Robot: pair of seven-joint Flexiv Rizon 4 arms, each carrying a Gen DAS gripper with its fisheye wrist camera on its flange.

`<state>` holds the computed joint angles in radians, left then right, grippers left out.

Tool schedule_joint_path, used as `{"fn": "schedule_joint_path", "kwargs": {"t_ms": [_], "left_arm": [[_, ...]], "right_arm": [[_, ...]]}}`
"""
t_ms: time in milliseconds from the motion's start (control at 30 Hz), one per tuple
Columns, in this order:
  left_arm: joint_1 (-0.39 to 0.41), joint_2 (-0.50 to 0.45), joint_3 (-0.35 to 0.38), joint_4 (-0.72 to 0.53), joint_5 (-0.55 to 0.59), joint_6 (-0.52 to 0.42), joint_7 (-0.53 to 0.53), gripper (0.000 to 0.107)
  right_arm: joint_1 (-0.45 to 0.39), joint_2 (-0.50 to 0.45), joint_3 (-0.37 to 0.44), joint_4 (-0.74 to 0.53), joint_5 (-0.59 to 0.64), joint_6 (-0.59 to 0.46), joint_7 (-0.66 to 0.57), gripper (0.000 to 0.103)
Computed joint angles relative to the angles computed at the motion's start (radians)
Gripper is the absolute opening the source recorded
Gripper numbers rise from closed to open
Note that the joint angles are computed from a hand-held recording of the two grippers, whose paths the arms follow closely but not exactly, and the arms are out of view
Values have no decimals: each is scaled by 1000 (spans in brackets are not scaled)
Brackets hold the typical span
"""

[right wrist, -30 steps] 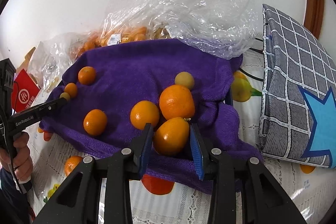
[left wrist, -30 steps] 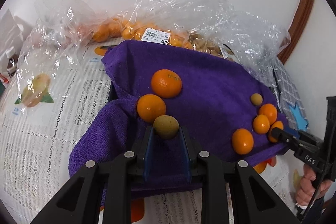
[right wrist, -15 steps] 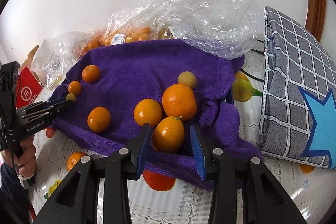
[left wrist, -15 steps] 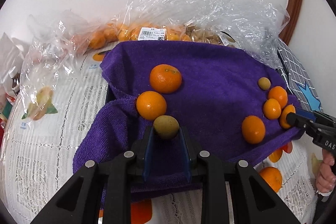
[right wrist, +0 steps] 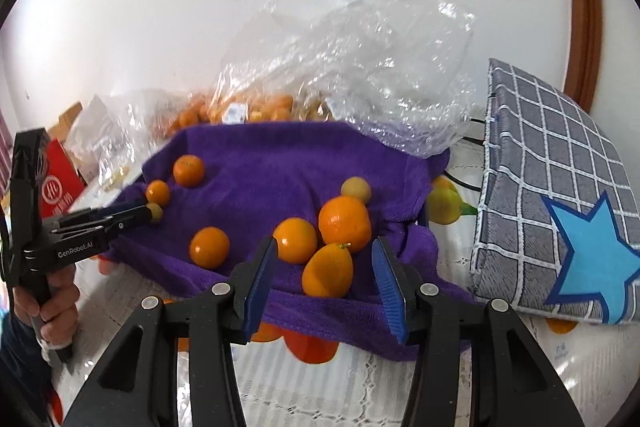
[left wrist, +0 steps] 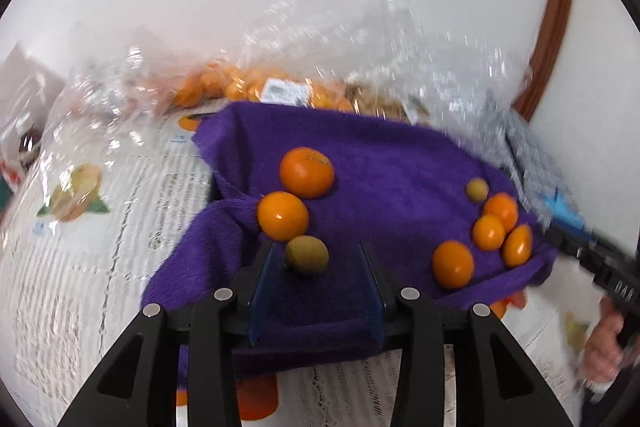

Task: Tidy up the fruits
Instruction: 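Open both tools to drop the fruits onto the towel, then withdraw both tools and grasp a large orange with the right tool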

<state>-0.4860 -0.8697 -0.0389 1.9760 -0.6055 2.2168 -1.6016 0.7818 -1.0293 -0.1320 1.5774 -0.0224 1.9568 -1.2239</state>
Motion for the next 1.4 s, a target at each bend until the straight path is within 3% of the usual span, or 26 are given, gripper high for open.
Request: {"fn": "schedule_joint_path", "kwargs": {"t_ms": [133,333,533,700,833,1067,1400], "left_arm": [[41,6,-38,64,45,109,-114,39],[7,3,-42,125,23,233,-157,39],[16,22,-78,186,41,228,-185,39],[-14,35,-73,239,23,250,-212,39],[-43,57,-67,269,-42,186,-204,40],[-64,70,-47,293,-104,153,-244,40],[-53,74,-36,284,-62,116,-259,44]], "right_arm": [[-6,27,32,62,23,48,4,49],[118,68,-41,177,143,93,-51,49],[248,73,-100,245,257,132,-130,49],[193,86,-6,237,210,116,-150,49],[137,80,51,196,125,49,-135,49],[125,43,43,107,27,-50,-77,49],[64,-21,86,-22,-120,-184,29,47]]}}
